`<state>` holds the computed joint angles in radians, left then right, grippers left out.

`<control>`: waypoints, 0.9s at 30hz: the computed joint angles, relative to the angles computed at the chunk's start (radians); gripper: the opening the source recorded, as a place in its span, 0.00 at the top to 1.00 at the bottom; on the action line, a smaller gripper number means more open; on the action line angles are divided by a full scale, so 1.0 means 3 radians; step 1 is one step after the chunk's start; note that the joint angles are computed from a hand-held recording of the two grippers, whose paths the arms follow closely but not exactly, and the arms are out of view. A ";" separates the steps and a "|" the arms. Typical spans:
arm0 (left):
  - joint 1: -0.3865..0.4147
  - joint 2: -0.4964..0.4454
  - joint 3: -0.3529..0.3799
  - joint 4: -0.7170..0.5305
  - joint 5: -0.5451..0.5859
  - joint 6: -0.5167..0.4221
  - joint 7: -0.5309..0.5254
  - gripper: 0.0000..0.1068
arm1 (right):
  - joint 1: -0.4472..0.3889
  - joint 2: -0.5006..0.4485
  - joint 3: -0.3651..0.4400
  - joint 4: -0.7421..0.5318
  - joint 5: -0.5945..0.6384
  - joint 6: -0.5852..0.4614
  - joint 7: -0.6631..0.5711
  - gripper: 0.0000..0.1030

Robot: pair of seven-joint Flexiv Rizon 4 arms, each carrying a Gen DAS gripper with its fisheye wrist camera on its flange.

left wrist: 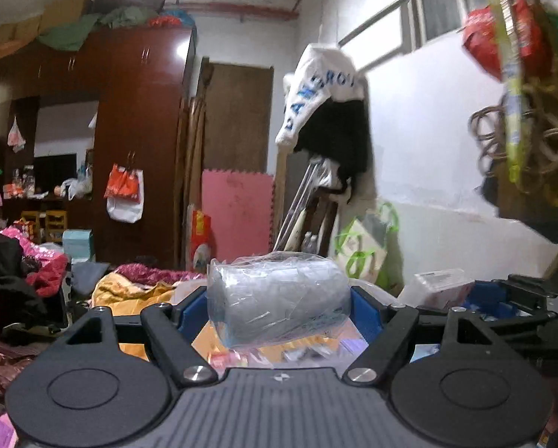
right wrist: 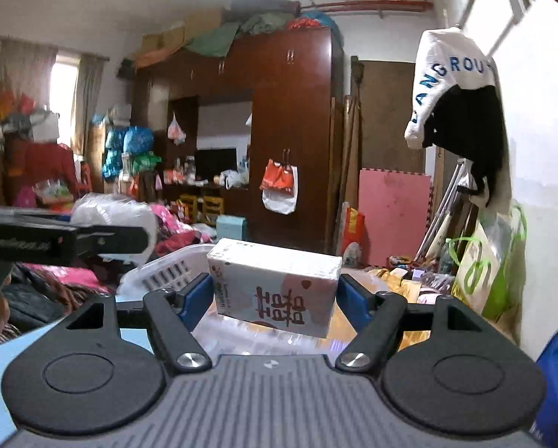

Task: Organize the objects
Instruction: 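Carry both items over the white basket and open both tools to release, then grasp the pink tissue pack with the left tool while the right tool grasps a labelled plastic bag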

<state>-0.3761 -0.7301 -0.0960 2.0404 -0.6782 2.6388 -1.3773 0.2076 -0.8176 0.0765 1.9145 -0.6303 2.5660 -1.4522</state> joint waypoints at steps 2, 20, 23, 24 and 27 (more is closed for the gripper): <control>0.0114 -0.0006 -0.0028 -0.0196 -0.0041 -0.0390 0.0082 0.24 | 0.0047 -0.0063 -0.0027 -0.0233 -0.0052 -0.0240 0.0066 0.27; -0.0063 -0.0044 0.0140 0.0463 0.0299 0.0153 -0.0496 0.04 | -0.0566 -0.0023 -0.0018 0.0483 -0.1044 0.0282 0.0438 0.00; -0.0182 -0.0218 0.0053 0.0734 0.0103 0.0624 -0.0696 0.04 | -0.0560 -0.0162 -0.0084 0.0883 -0.1036 0.0536 0.0040 0.00; -0.0192 -0.0265 0.0024 0.0793 0.0079 0.0721 -0.0751 0.04 | -0.0531 -0.0188 -0.0100 0.1008 -0.0966 0.0574 -0.0139 0.00; -0.0130 -0.0387 -0.0043 0.0869 0.0229 0.0799 -0.0874 0.04 | -0.0555 -0.0311 -0.0091 0.1212 -0.1088 0.0652 -0.0343 0.00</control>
<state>-0.4152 -0.8462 -0.1088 2.3010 -0.6095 2.8784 -1.6396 0.0410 -0.9109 0.0490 2.2780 -0.9567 2.7616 -1.5552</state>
